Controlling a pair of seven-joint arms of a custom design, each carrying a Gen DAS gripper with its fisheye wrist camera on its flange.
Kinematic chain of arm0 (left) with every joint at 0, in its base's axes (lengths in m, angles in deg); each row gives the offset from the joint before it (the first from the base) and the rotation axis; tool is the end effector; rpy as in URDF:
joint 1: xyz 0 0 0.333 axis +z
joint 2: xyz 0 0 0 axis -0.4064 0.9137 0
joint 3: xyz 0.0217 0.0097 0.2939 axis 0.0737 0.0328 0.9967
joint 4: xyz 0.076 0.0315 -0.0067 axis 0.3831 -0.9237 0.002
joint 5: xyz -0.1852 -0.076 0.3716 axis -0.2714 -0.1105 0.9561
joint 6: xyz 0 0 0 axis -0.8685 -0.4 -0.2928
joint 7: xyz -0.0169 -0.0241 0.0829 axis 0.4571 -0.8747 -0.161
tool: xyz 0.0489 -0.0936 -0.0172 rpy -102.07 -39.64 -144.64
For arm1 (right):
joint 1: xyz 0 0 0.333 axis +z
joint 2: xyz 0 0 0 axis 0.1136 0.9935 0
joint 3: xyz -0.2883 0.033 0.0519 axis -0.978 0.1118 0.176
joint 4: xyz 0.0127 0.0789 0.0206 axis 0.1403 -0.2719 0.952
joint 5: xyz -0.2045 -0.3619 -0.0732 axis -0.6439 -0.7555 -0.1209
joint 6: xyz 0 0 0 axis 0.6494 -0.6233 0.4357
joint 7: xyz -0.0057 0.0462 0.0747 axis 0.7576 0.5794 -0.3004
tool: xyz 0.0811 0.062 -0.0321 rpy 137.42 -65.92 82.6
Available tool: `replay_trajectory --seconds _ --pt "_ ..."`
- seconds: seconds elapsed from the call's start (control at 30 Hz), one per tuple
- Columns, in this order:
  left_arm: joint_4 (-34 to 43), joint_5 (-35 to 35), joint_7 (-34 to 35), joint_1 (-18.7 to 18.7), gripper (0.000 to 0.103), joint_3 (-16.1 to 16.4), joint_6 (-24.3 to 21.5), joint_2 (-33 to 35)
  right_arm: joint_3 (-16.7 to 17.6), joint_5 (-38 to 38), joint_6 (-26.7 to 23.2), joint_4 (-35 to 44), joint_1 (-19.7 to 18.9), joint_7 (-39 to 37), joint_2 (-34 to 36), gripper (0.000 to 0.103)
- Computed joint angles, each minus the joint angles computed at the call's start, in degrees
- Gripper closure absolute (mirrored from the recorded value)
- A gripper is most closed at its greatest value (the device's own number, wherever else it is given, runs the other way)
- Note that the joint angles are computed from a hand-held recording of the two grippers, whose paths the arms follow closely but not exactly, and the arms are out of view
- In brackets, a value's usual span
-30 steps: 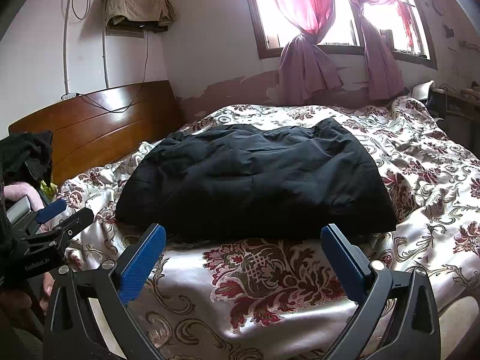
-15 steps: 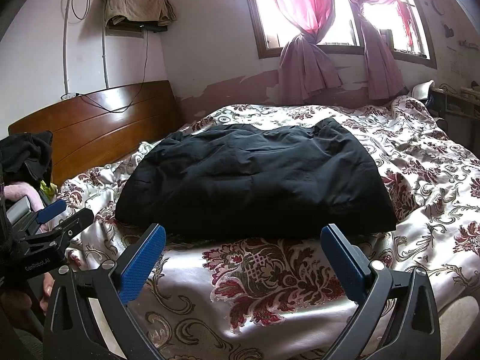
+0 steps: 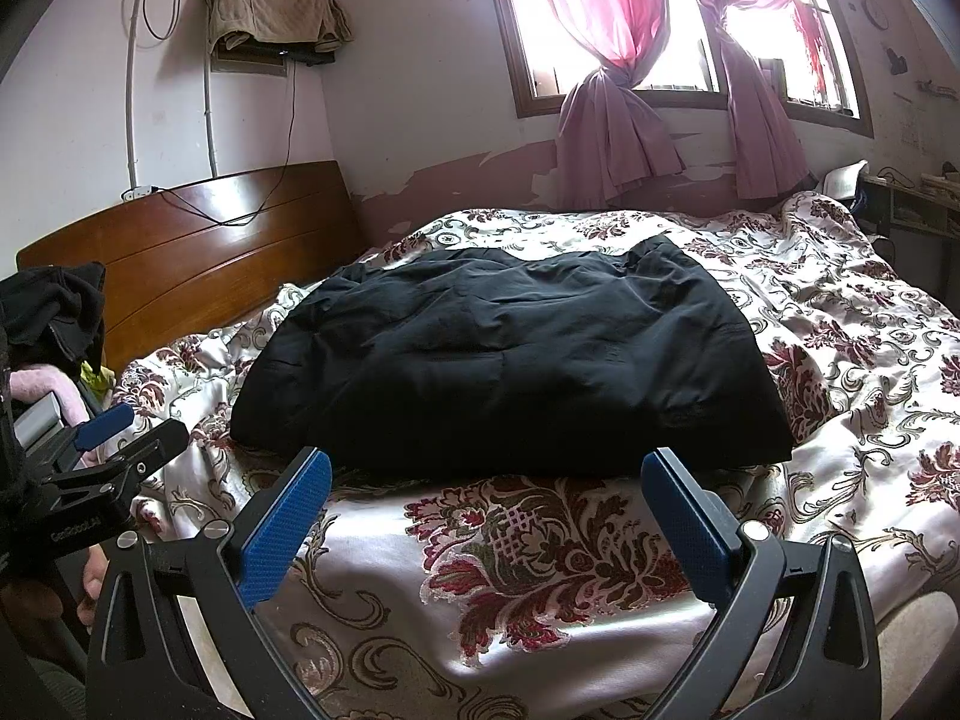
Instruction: Fold large clothes
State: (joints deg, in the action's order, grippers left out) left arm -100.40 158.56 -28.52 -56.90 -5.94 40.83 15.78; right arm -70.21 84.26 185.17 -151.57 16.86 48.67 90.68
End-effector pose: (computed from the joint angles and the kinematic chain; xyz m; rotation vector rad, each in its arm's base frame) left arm 0.5937 -0.4236 0.5596 -1.6885 1.1882 -0.7666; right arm 0.6772 0.1553 0.5873 -1.7387 1.2560 -0.4785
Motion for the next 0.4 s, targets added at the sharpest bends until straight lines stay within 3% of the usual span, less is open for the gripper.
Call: replay_trajectory --seconds 0.4 --pt "-0.3 -0.31 0.75 0.41 0.0 -0.11 0.86 -0.18 -0.05 -0.17 -0.07 -0.01 0.05 0.2 0.02 0.001"
